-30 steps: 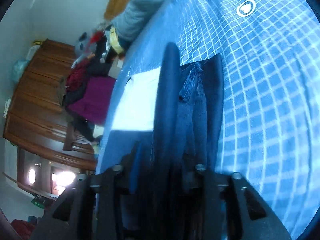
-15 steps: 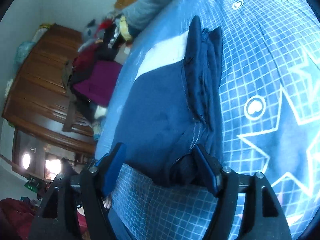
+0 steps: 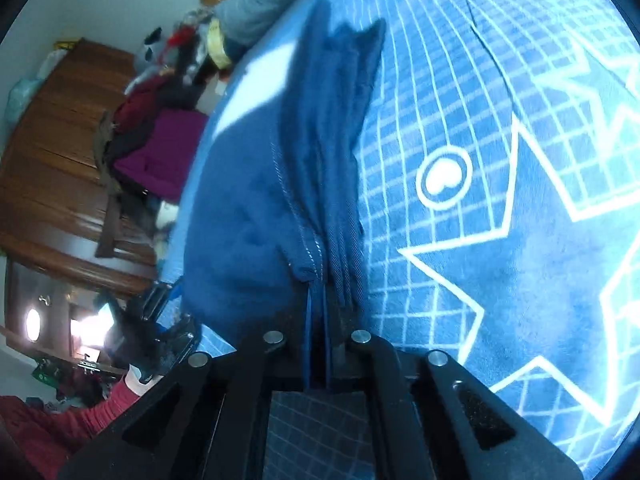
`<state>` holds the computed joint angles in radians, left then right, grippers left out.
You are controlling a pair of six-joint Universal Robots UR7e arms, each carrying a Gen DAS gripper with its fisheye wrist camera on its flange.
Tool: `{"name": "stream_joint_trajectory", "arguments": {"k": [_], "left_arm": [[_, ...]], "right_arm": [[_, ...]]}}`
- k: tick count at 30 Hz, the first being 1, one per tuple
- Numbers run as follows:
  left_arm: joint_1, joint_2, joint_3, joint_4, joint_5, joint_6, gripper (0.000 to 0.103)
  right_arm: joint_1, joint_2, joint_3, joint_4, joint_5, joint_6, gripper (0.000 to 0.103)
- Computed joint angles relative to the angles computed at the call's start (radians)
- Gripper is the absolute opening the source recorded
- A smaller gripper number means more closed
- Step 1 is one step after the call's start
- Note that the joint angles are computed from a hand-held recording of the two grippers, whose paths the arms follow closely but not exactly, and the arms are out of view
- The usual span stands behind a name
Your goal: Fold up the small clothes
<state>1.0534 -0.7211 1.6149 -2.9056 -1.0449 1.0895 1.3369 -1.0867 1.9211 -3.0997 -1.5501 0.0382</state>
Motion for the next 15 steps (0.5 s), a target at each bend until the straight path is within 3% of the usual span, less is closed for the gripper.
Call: {"name": "stream_joint_trajectory", "arguments": {"k": [2, 4, 8, 12, 13, 15], "left_arm": [[0.004, -0.062, -0.014, 0.145, -0.064, -0.128, 0.026], [0.013, -0.122, -0.011, 0.195, -0.145, -0.226, 0.031], [0.011, -0.146, -0.043, 0.106, -0.249, -0.346, 0.033], [0.019, -0.029, -0.165, 0.086, -0.284, -0.301, 0.031], [0.021, 0.001, -0.189, 0.124, -0.267, -0.270, 0.033], [0.035, 0.092, -0.194, 0.155, -0.159, -0.150, 0.036]], "right_arm": [[-0.008, 0.004, 0.011, -0.042, 0.018, 0.014, 0.004], [-0.013, 0.007, 0.021, -0.067, 0.030, 0.010, 0.004], [-0.016, 0.006, 0.021, -0.069, 0.036, -0.004, 0.005], [-0.001, 0.009, 0.000, -0.056, 0.020, 0.006, 0.005], [0.001, 0.007, 0.000, -0.055, 0.016, 0.007, 0.005], [0.009, 0.006, -0.005, -0.051, 0.005, 0.007, 0.005]]}}
